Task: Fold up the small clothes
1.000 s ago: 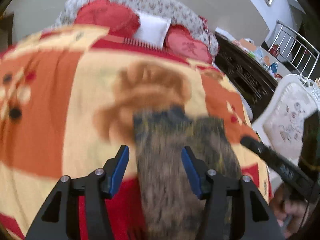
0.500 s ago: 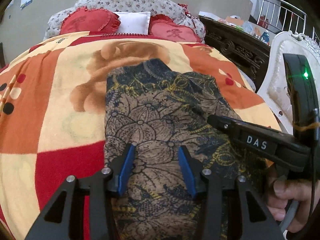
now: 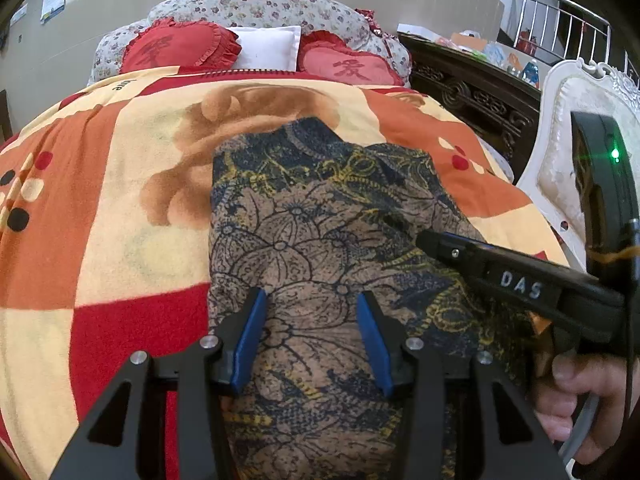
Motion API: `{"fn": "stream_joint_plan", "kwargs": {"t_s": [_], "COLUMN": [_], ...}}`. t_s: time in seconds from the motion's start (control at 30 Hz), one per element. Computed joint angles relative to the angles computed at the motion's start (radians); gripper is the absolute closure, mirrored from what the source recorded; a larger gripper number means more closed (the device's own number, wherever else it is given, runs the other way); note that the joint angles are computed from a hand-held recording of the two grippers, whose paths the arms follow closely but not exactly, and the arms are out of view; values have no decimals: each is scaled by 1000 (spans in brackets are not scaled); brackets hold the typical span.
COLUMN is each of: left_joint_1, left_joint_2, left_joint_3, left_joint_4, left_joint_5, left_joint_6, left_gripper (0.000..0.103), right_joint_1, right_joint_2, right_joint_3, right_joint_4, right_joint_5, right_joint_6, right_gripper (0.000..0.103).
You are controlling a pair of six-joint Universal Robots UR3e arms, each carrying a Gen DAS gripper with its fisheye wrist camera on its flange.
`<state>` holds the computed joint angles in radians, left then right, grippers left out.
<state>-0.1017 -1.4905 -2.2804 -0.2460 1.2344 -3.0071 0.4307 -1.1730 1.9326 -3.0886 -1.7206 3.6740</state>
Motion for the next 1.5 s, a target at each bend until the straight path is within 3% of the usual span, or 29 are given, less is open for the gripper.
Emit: {"fn": "stream_joint_plan", "kwargs": {"t_s": [0.13, 0.4, 0.47, 0.53, 0.57, 0.6, 0.63, 0.67, 0.77, 0.87, 0.93, 0.97, 1.03, 1.13, 1.3, 1.37, 1.4, 1.47, 1.5], "left_joint_1": [4, 5, 36, 106, 144, 201, 251, 319, 438, 412, 361, 350, 350, 367, 373, 387, 388, 376, 361], "left_joint_2": [-5, -17, -4, 50, 85, 138, 187, 249, 298, 241, 202, 177, 119, -2, -100, -88, -80, -64, -73], "left_joint_3": [4, 21, 48, 88, 92, 80, 56, 21, 27, 42, 29, 43, 78, 153, 249, 251, 238, 208, 208], "left_joint_4": [-1, -11, -91, -253, -316, -375, -405, -445, -687, -787, -729, -735, -759, -842, -980, -1002, -949, -795, -735], "left_joint_5": [-6, -15, -65, -139, -163, -196, -222, -261, -356, -381, -396, -412, -477, -603, -726, -725, -701, -600, -546], "left_joint_6": [2, -9, 17, 70, 90, 116, 139, 178, 324, 412, 407, 405, 387, 387, 399, 413, 367, 235, 173], "left_gripper": [54, 53, 51, 49, 39, 32, 21, 19, 19, 19, 7, 4, 3, 3, 3, 11, 17, 69, 71], "right_joint_1": [-84, -81, -66, -66, -68, -51, -30, -7, 128, 244, 299, 338, 401, 450, 429, 420, 394, 333, 274], "right_joint_2": [-18, -14, -22, -47, -72, -112, -143, -176, -259, -255, -200, -144, -67, -30, -37, -53, -109, -209, -279], "right_joint_3": [127, 120, 95, 57, 32, 0, 2, 23, 130, 198, 225, 247, 260, 181, 223, 245, 258, 326, 399], "right_joint_4": [-176, -180, -130, -30, 53, 156, 184, 182, 83, 18, -20, -118, -246, -156, -225, -233, -184, -183, -240], "right_joint_5": [145, 159, 140, 140, 137, 108, 81, 52, -54, -132, -167, -221, -333, -425, -398, -379, -325, -206, -144], "right_joint_6": [22, 48, 58, 66, 60, 69, 81, 81, 72, 103, 130, 140, 157, 164, 165, 164, 157, 142, 128], "right_gripper": [80, 80, 80, 80, 80, 80, 79, 79, 77, 73, 72, 72, 72, 71, 70, 70, 70, 70, 70]}}
